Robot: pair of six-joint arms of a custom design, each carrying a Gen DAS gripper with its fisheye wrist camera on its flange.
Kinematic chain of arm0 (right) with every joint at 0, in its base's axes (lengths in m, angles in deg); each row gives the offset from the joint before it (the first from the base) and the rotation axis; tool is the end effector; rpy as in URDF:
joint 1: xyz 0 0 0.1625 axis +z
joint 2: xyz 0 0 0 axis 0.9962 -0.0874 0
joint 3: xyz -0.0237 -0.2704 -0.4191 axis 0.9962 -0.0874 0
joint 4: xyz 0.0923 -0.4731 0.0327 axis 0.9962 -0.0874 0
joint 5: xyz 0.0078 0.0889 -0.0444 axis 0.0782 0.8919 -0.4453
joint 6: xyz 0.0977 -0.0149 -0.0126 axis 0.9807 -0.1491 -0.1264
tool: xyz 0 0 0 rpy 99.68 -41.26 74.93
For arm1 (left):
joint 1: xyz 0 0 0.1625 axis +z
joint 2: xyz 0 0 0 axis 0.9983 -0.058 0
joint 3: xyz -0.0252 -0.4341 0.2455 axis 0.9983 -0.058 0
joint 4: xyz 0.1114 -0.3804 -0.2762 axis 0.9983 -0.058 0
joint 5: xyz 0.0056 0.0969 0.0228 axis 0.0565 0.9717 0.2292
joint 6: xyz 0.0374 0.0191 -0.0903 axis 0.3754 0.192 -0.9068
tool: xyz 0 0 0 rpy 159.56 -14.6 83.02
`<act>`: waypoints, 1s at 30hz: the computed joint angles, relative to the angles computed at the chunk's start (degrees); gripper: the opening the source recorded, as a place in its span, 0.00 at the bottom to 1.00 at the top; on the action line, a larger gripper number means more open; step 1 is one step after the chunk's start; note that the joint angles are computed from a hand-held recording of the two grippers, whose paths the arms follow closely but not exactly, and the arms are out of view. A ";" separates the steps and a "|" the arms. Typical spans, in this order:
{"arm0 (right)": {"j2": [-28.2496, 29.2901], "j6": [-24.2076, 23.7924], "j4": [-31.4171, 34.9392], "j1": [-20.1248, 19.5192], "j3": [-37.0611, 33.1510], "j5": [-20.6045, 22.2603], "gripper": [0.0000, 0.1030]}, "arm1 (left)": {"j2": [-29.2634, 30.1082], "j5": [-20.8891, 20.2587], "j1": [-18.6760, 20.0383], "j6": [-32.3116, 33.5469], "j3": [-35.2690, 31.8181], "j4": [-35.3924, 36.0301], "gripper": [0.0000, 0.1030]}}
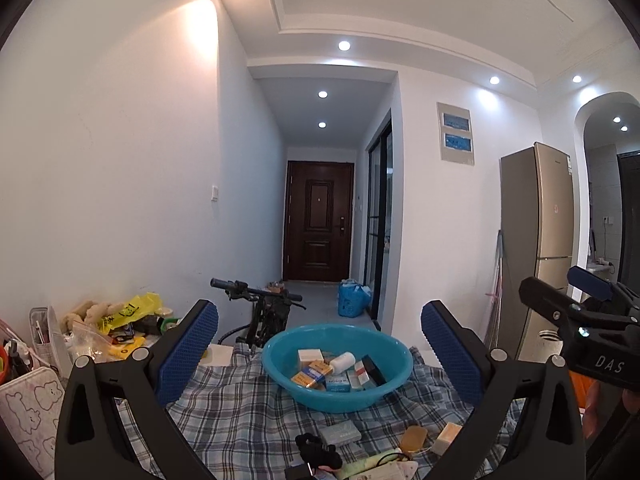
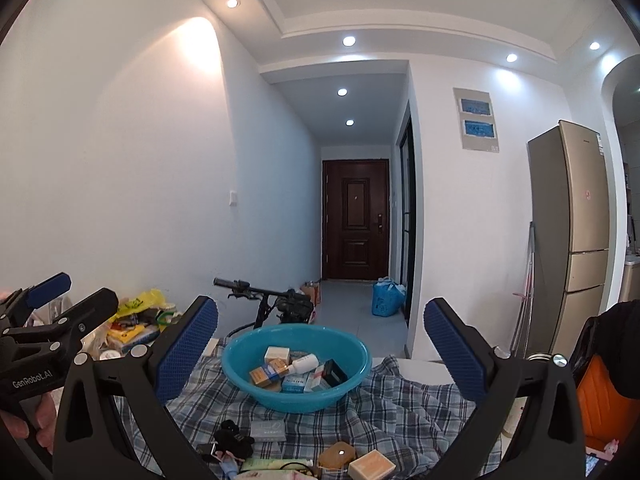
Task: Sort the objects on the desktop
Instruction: 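Move both tools down over the plaid cloth toward the remaining items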
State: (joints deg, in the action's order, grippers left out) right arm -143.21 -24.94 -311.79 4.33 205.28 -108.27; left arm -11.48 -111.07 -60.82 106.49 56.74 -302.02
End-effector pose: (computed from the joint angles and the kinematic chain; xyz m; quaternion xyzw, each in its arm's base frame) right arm 0.1114 -0.3676 0.3763 0.1989 -0.6385 0.6552 0.3513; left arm -0.4033 -0.4252 0.0893 0.3654 0.7189 -0.5748 0.1385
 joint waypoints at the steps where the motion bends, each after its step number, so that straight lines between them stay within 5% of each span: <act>1: 0.63 -0.45 0.59 -0.41 -0.06 -0.42 1.00 | 0.36 0.16 0.40 -0.65 -0.10 0.75 1.00; 19: 6.64 5.39 13.91 -13.52 0.93 -3.33 1.00 | 5.37 -1.10 9.38 -13.74 -0.79 21.43 1.00; 30: 9.96 5.43 16.98 -16.65 0.66 -5.69 1.00 | 6.94 -3.09 12.64 -20.66 -0.69 31.29 1.00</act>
